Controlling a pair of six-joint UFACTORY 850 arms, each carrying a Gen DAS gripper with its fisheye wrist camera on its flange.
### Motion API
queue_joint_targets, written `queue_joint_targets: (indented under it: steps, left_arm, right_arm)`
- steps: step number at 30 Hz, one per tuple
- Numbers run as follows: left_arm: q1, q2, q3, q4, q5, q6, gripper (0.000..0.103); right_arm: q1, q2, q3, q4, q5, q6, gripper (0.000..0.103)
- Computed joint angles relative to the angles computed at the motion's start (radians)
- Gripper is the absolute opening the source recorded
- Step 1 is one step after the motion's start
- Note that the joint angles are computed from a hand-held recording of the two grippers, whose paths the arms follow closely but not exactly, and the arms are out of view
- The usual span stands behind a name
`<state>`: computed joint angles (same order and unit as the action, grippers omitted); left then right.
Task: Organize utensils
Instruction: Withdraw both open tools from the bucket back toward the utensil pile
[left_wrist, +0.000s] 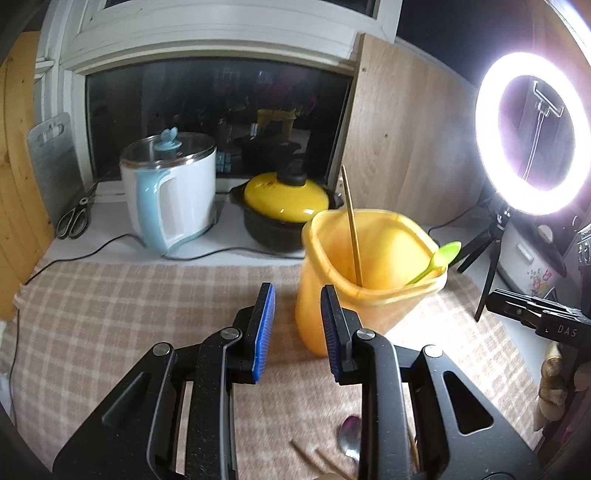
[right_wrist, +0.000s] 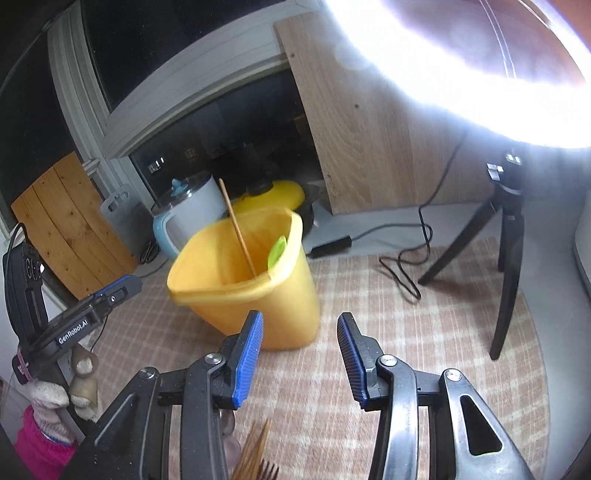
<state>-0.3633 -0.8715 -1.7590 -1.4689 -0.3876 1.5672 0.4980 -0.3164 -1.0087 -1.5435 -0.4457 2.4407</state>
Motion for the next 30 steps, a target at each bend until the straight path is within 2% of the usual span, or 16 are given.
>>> queue_joint_targets:
  steps: [1,4,6,8,14,20,26,30]
  left_arm:
    - [0.001,0.011,0.016,-0.001,0.011,0.001,0.025]
    - [0.005,0.045,0.066,-0.014,0.032,0.02,0.025]
    - [0.007,0.067,0.098,-0.03,0.046,0.044,0.041]
    - [0.009,0.087,0.129,-0.067,0.056,0.087,0.045]
    - [0.006,0.14,0.203,-0.106,0.082,0.136,0.045]
    - [-0.004,0.181,0.258,-0.136,0.115,0.182,0.045]
    - [-0.017,0.223,0.31,-0.248,0.155,0.286,0.045]
    - [-0.033,0.249,0.346,-0.383,0.194,0.408,0.045]
  right_arm:
    - [0.004,0.002,0.005,0.004,0.002,0.0,0.044]
    - [0.021,0.009,0.026,0.002,0.005,0.017,0.055]
    - [0.031,0.012,0.039,0.002,0.011,0.025,0.059]
    - [0.039,0.01,0.046,0.019,0.024,0.013,0.061]
    - [0.053,0.006,0.075,-0.009,0.081,0.078,0.073]
    - [0.068,0.004,0.089,0.032,0.11,0.052,0.075]
    - [0.072,0.019,0.108,0.013,0.127,0.068,0.075]
    - [0.067,0.03,0.12,-0.01,0.151,0.069,0.076]
